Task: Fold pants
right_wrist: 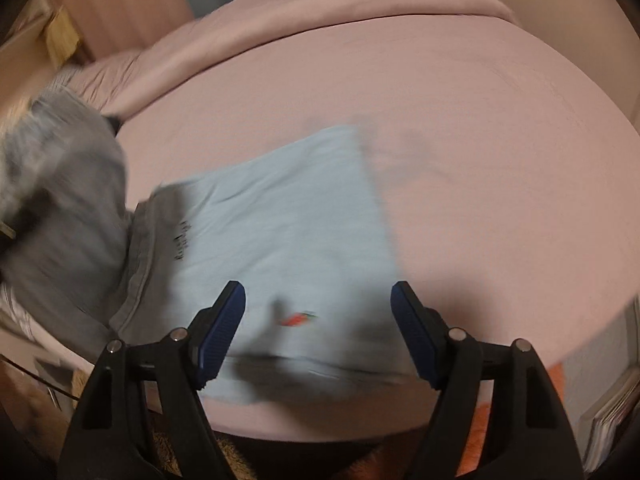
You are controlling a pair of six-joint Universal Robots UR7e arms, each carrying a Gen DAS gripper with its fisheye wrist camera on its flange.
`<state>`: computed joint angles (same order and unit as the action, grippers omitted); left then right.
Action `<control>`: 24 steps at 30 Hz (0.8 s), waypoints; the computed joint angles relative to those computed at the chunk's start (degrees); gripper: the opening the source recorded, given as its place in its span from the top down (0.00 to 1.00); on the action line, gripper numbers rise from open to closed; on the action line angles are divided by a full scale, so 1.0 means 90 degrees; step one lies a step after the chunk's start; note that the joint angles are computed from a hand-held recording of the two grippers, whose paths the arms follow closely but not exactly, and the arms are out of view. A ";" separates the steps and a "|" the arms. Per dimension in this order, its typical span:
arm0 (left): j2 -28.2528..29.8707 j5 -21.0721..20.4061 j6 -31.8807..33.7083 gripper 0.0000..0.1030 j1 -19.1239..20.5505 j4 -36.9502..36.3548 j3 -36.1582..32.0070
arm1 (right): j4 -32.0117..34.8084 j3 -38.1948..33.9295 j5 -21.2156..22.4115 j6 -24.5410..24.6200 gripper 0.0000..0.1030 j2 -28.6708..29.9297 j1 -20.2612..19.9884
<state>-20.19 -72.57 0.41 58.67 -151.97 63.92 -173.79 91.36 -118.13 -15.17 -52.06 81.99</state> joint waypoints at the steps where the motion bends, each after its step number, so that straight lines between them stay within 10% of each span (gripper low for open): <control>1: 0.0131 -0.0037 -0.0042 0.79 0.0021 0.0325 -0.0210 | -0.0006 0.0079 0.0026 0.0092 0.27 -0.0090 -0.0053; 6: 0.0523 0.0123 -0.0215 0.65 -0.0001 0.0919 -0.0692 | 0.0114 0.0417 0.0127 0.0586 0.27 -0.0444 -0.0331; 9: 0.0376 -0.0840 -0.0012 0.16 0.0097 0.0950 -0.0654 | 0.0078 0.0588 0.0249 0.0669 0.26 -0.0606 -0.0390; 12: 0.0127 -0.1443 -0.0071 0.12 0.0139 0.0640 -0.0337 | -0.0025 0.0649 0.0322 0.0652 0.26 -0.0700 -0.0387; 17: -0.0254 -0.0679 0.0012 0.12 0.0052 0.0264 0.0187 | -0.0150 0.0536 0.0549 0.0417 0.26 -0.0683 -0.0220; 24: -0.0167 0.1667 -0.0612 0.12 -0.0051 0.0497 0.0144 | 0.0588 -0.0195 0.0839 -0.0123 0.26 -0.0079 0.0072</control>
